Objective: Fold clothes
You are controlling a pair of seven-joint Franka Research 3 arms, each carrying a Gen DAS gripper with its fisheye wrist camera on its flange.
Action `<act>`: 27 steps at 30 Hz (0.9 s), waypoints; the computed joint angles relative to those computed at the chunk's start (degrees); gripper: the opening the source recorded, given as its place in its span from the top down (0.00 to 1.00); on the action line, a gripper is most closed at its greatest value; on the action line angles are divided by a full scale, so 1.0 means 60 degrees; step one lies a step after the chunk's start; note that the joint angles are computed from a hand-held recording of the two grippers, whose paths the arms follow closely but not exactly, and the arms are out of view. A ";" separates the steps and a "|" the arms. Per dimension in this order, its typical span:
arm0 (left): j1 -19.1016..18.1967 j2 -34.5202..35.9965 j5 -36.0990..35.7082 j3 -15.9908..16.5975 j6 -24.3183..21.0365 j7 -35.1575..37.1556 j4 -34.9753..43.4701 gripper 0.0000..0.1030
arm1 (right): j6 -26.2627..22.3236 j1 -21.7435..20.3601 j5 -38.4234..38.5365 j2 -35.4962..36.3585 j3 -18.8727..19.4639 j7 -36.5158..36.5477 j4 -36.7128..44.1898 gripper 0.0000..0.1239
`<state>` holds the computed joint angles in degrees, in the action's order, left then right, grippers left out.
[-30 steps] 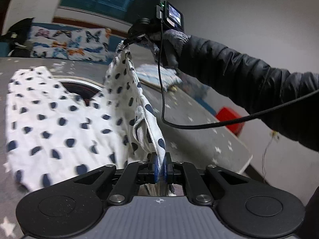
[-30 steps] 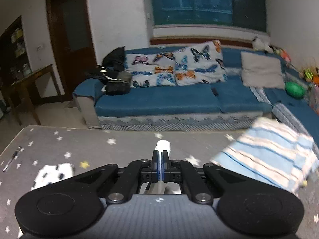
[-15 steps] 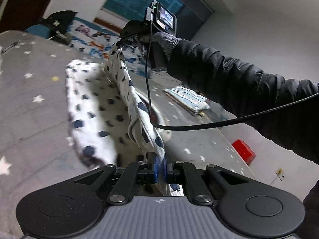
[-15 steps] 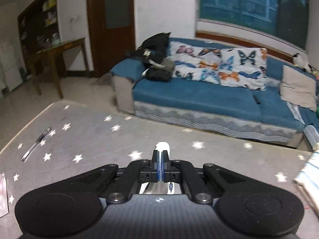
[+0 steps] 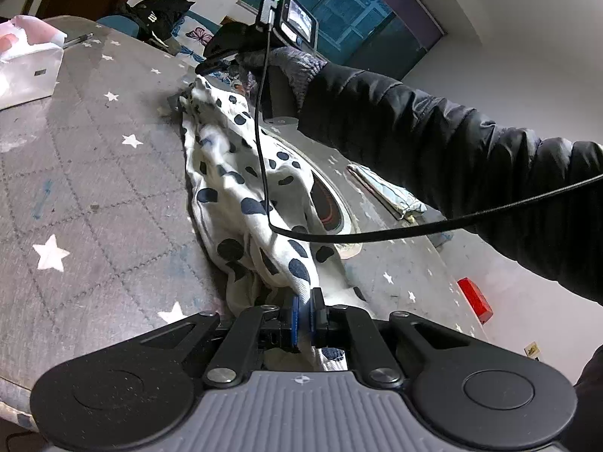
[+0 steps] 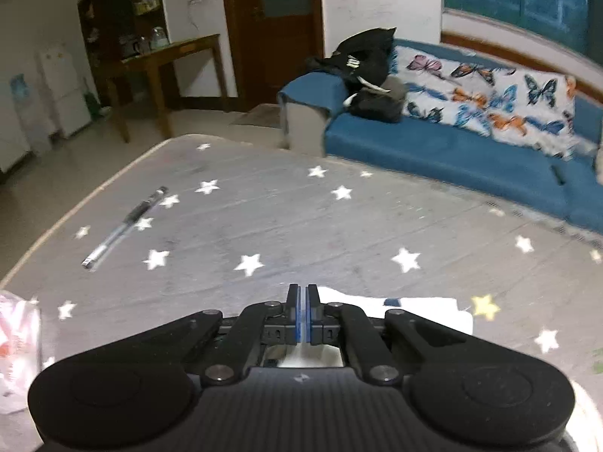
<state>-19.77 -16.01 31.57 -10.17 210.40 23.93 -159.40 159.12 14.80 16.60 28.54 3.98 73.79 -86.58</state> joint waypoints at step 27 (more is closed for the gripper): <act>0.2230 -0.1027 -0.1317 -0.2411 -0.3103 0.2186 0.1394 0.87 | -0.0994 -0.1411 0.2003 -0.4513 -0.0568 -0.4556 -0.4691 0.75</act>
